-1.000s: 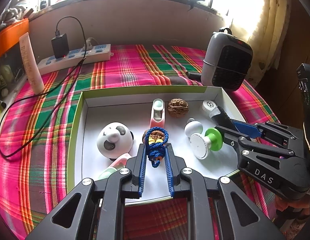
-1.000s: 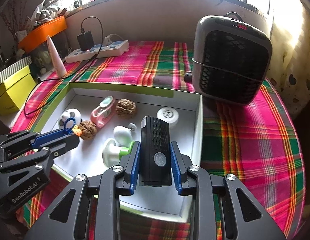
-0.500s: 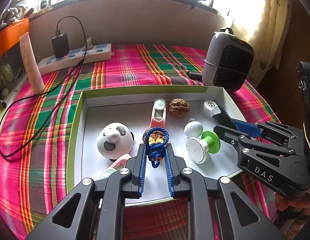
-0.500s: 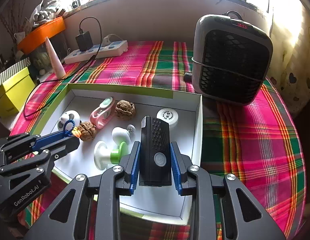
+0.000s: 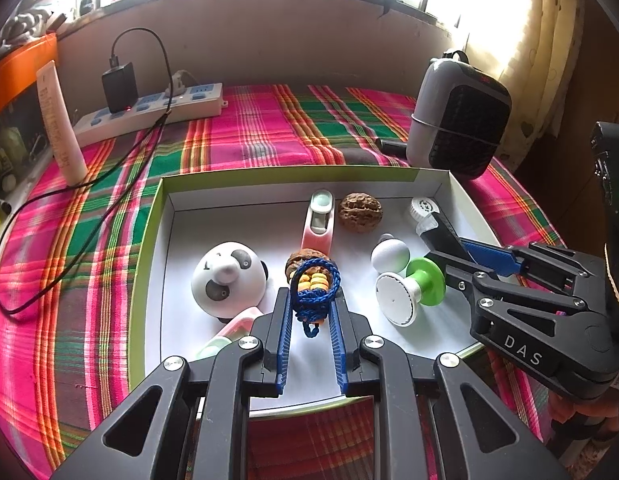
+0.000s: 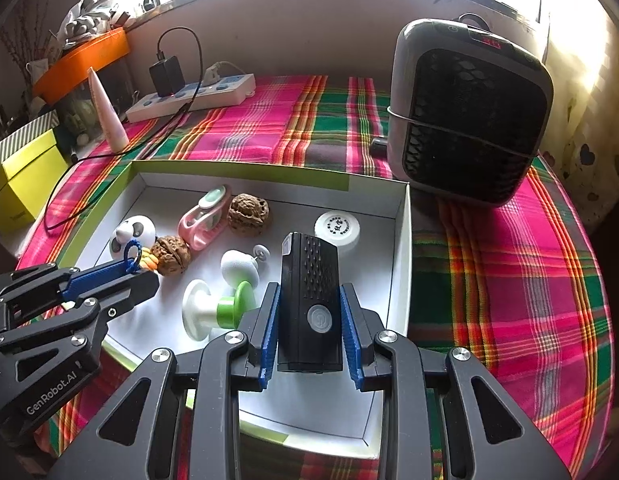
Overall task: Organize objects
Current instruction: 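Carry keychain with left tool into white box while right tool carries black device, then open left tool to release blue keychain in the box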
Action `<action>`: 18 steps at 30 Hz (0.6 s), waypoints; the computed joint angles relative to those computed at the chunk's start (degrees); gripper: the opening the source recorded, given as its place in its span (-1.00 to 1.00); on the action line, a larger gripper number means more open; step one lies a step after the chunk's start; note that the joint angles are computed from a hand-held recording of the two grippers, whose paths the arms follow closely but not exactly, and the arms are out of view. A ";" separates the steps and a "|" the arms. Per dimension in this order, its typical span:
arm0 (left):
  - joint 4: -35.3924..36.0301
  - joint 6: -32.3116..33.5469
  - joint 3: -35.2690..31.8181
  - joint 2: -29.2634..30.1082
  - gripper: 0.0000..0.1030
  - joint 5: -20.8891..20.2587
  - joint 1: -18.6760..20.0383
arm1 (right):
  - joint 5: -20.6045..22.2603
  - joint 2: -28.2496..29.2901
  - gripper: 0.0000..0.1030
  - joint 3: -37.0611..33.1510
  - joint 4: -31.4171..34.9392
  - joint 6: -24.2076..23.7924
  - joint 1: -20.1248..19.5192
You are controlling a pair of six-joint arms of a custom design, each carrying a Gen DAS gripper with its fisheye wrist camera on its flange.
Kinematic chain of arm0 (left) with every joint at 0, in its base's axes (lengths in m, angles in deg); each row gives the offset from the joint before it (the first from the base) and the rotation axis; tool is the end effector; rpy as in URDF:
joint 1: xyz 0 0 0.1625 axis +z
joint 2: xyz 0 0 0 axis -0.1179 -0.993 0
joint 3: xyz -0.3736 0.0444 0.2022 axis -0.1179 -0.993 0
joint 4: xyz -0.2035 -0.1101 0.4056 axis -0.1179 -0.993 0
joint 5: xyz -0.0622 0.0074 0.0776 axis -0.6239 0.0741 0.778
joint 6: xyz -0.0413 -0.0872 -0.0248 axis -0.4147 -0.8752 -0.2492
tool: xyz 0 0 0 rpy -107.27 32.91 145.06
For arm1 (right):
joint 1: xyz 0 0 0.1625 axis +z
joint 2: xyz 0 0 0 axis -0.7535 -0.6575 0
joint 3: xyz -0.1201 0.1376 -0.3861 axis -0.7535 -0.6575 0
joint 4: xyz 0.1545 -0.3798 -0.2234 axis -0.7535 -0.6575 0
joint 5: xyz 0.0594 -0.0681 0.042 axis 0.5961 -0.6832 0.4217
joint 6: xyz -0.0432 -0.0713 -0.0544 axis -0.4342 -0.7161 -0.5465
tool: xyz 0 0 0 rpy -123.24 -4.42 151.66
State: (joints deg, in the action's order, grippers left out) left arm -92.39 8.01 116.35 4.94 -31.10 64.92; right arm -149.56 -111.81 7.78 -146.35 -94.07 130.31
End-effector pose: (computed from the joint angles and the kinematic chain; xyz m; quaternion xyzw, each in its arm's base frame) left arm -0.2406 -0.7495 -0.0781 0.2443 0.9039 -0.2464 0.2500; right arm -0.0158 -0.7428 0.1600 0.1692 -0.8919 0.2724 0.3188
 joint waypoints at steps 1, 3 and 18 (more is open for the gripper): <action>0.05 0.04 -0.06 0.05 -0.68 -0.04 0.01 | 0.02 0.06 -0.42 -0.05 0.02 0.00 0.00; 0.37 -0.05 -0.31 0.23 -0.67 0.05 0.09 | -0.01 0.11 -0.42 -0.07 0.14 -0.02 0.02; 0.34 0.57 -0.60 0.67 -0.67 0.69 0.09 | -0.64 0.66 -0.42 0.16 -1.34 -1.28 0.21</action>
State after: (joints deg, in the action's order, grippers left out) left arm -92.04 8.59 115.74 5.62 -30.41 65.01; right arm -150.20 -111.15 7.94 -147.69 -95.35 130.52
